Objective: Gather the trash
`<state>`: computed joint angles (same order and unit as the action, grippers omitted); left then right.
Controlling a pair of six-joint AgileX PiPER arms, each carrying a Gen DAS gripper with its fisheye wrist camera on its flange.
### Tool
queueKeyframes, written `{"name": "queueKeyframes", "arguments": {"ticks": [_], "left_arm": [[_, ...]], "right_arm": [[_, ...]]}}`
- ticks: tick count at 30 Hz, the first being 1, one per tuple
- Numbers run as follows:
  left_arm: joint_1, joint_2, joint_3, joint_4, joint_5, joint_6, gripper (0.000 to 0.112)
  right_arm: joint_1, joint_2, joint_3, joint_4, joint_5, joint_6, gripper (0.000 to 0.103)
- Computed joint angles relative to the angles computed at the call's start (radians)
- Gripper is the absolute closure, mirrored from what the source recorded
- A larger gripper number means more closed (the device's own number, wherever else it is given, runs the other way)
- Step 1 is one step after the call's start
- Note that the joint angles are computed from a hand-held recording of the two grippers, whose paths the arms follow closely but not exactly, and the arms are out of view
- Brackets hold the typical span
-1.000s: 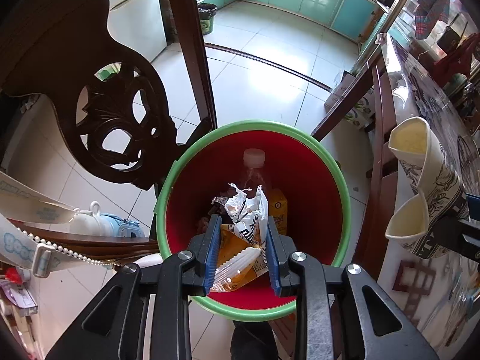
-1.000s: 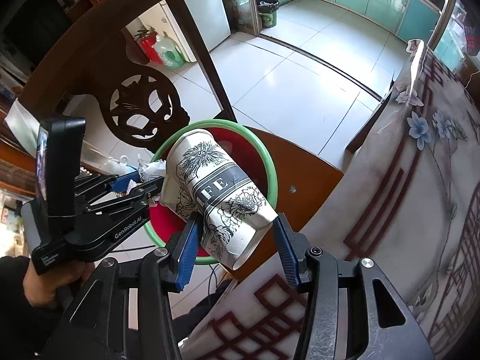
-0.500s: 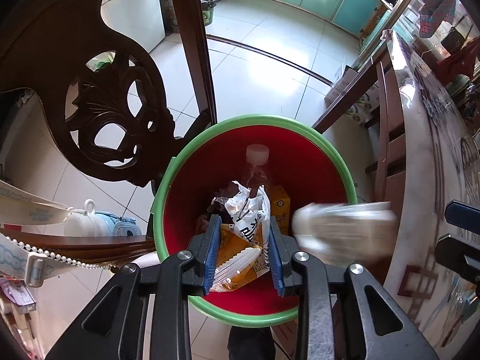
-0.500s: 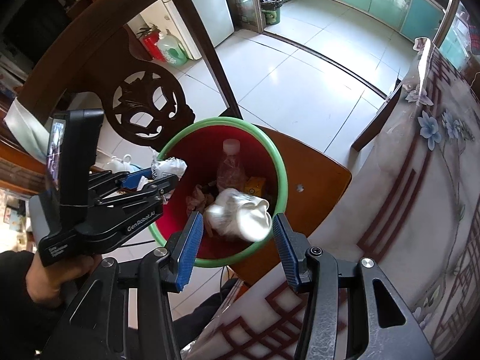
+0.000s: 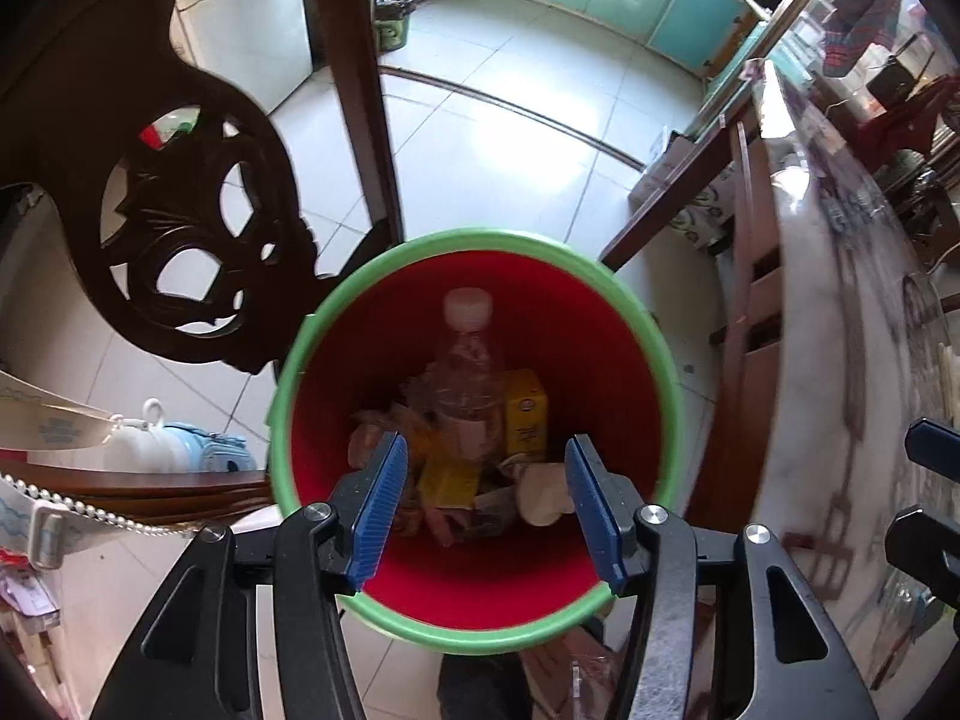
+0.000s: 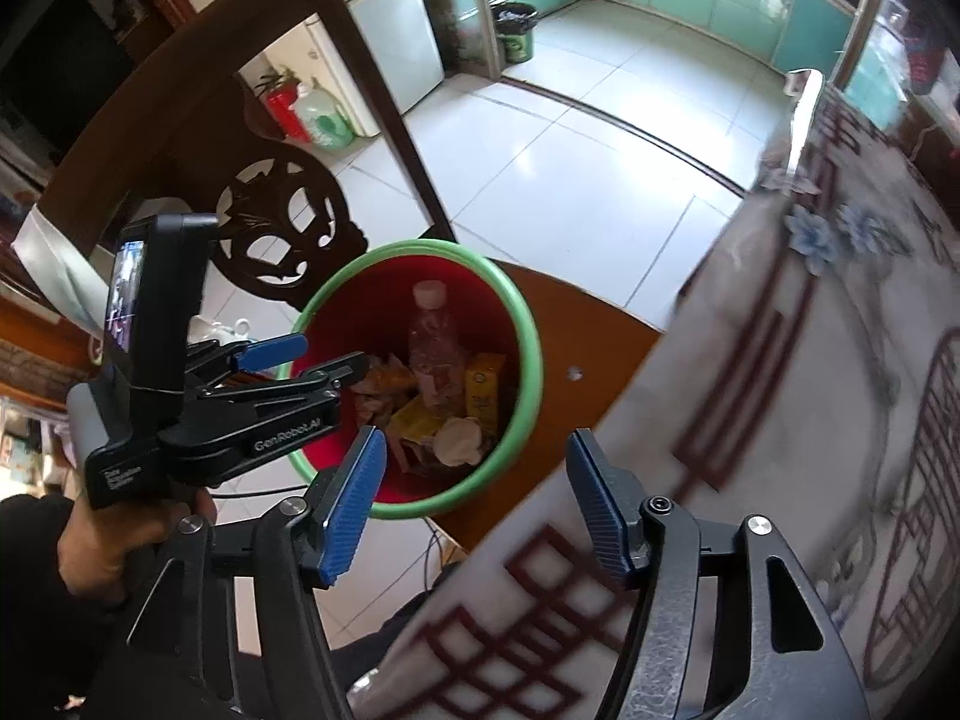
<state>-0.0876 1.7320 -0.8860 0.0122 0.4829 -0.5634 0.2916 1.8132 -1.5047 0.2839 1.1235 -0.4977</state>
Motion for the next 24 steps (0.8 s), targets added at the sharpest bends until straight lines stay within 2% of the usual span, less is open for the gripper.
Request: {"name": "queueKeyframes", "arguments": {"ticks": [3, 6, 11, 13, 16, 17, 18, 20, 22, 24], "left_arm": [[-0.072, -0.062, 0.005, 0.088, -0.008, -0.127, 0.059], [-0.171, -0.134, -0.017, 0.220, 0.029, -0.291, 0.059], [-0.391, -0.224, -0.097, 0.491, 0.164, -0.636, 0.057], [-0.500, -0.228, -0.164, 0.564, 0.243, -0.749, 0.056], [-0.626, -0.226, -0.238, 0.666, 0.306, -0.896, 0.056], [-0.681, -0.215, -0.276, 0.727, 0.347, -0.961, 0.053], [-0.740, -0.194, -0.322, 0.793, 0.399, -1.021, 0.037], [-0.843, -0.146, -0.417, 0.914, 0.509, -1.104, 0.023], [-0.935, -0.082, -0.528, 1.018, 0.636, -1.138, 0.023], [-0.997, -0.016, -0.656, 1.069, 0.736, -1.120, 0.021]], "right_arm": [[-0.052, -0.058, 0.033, 0.017, -0.011, -0.038, 0.034], [-0.121, -0.125, 0.071, 0.063, -0.036, -0.098, 0.029], [-0.322, -0.267, 0.160, 0.237, -0.096, -0.270, 0.019], [-0.441, -0.311, 0.172, 0.336, -0.079, -0.363, 0.019], [-0.616, -0.363, 0.189, 0.491, -0.056, -0.504, 0.012], [-0.655, -0.371, 0.190, 0.535, -0.063, -0.541, 0.005], [-0.717, -0.398, 0.213, 0.613, -0.074, -0.615, 0.000], [-0.842, -0.431, 0.254, 0.776, -0.069, -0.777, 0.000], [-0.911, -0.434, 0.239, 0.824, -0.053, -0.853, 0.000], [-0.923, -0.434, 0.214, 0.779, -0.088, -0.862, 0.000]]}}
